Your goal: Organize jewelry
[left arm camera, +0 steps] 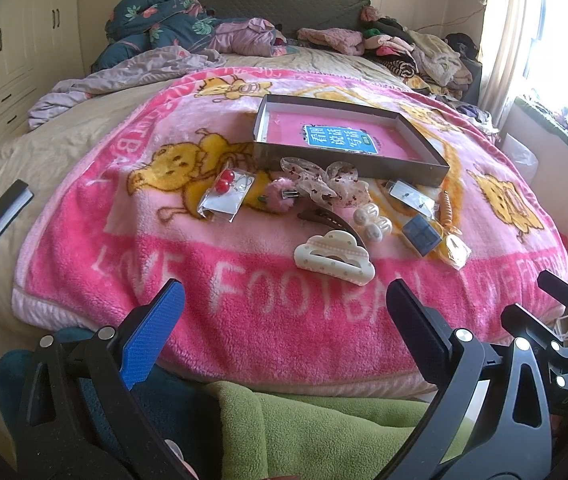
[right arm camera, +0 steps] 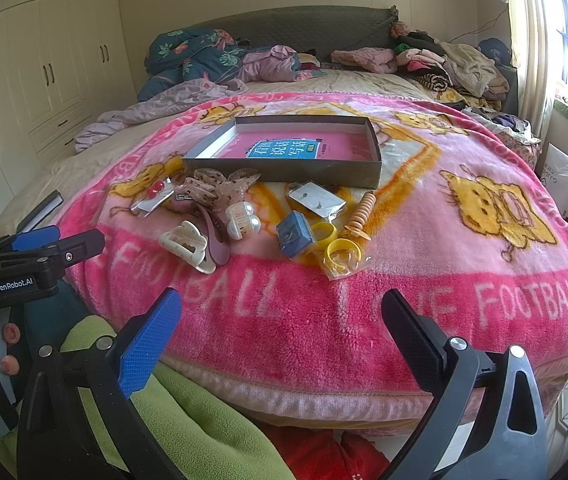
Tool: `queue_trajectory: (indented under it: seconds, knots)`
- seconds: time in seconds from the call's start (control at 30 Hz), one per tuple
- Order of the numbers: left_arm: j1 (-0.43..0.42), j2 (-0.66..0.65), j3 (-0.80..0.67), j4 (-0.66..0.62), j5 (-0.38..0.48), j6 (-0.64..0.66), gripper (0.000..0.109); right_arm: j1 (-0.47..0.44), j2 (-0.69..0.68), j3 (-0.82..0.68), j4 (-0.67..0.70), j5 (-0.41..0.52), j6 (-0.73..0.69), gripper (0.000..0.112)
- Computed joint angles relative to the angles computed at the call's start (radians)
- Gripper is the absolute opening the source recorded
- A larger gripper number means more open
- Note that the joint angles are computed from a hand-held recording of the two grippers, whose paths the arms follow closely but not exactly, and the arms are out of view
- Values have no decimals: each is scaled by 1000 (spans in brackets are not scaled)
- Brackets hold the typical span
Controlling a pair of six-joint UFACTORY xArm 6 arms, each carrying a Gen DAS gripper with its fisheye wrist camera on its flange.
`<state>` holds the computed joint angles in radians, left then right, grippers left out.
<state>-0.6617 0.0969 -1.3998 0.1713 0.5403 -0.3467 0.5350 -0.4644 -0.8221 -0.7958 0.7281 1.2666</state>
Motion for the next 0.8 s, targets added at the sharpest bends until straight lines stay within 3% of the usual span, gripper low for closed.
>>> queue_trajectory:
  seconds: [0.8]
  knots:
    - [0, -1, 2, 0, -3, 0, 93, 3, 0, -1, -3, 0, 3, 97]
